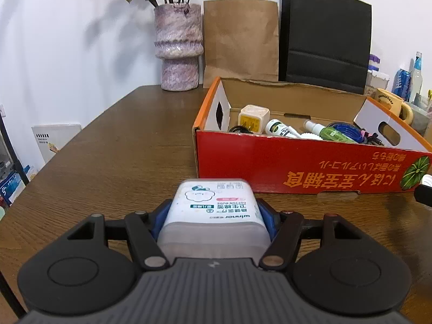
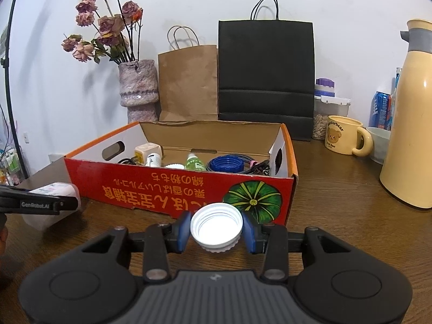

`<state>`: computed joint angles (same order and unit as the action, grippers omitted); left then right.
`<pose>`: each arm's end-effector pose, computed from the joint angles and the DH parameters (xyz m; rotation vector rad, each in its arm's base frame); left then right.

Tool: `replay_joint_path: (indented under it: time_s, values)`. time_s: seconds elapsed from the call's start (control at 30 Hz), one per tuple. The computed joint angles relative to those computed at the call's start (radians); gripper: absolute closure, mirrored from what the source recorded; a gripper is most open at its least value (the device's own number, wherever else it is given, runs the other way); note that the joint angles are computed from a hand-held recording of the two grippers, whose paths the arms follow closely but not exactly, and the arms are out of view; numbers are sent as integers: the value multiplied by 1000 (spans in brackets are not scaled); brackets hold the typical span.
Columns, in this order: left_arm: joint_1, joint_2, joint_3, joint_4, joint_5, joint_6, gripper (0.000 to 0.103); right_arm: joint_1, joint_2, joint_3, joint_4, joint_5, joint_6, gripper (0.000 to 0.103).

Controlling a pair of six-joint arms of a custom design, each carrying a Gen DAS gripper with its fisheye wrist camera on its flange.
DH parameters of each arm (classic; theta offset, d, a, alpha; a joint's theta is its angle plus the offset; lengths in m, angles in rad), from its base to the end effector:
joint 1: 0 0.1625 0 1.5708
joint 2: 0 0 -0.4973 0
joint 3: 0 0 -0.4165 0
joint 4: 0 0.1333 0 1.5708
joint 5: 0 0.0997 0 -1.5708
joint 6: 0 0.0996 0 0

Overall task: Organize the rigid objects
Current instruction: 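Carry the swab container with the left tool while the right tool carries the lid over the box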

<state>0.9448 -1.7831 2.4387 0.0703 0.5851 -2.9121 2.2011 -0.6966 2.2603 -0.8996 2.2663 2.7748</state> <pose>0.0579 -0.2891 0.2836 0.4058 2.1003 -1.1364 0.2820 -0.2686 -0.0606 0.7435 -2.2158 1.2212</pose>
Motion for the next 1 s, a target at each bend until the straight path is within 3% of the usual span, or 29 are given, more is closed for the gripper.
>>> replay_joint_path:
  time_s: [0.27, 0.43, 0.57, 0.77, 0.87, 1.0]
  values:
    - [-93, -78, 50, 41, -36, -45, 36, 21, 2, 16, -22, 4, 6, 64]
    - [-227, -116, 97, 131, -118, -186, 36, 39, 0, 25, -39, 12, -1, 64]
    - [-354, -122, 130, 264, -179, -390, 36, 56, -4, 20, -25, 31, 3, 64]
    - [-475, -96, 153, 383, -208, -572, 36, 69, -22, 20, -11, 35, 18, 64]
    - [-523, -81, 161, 409, -227, -630, 36, 72, -33, 17, -1, 29, 26, 64]
    - [-543, -69, 143, 398, -233, -612, 36, 76, -42, 6, 14, 24, 23, 64]
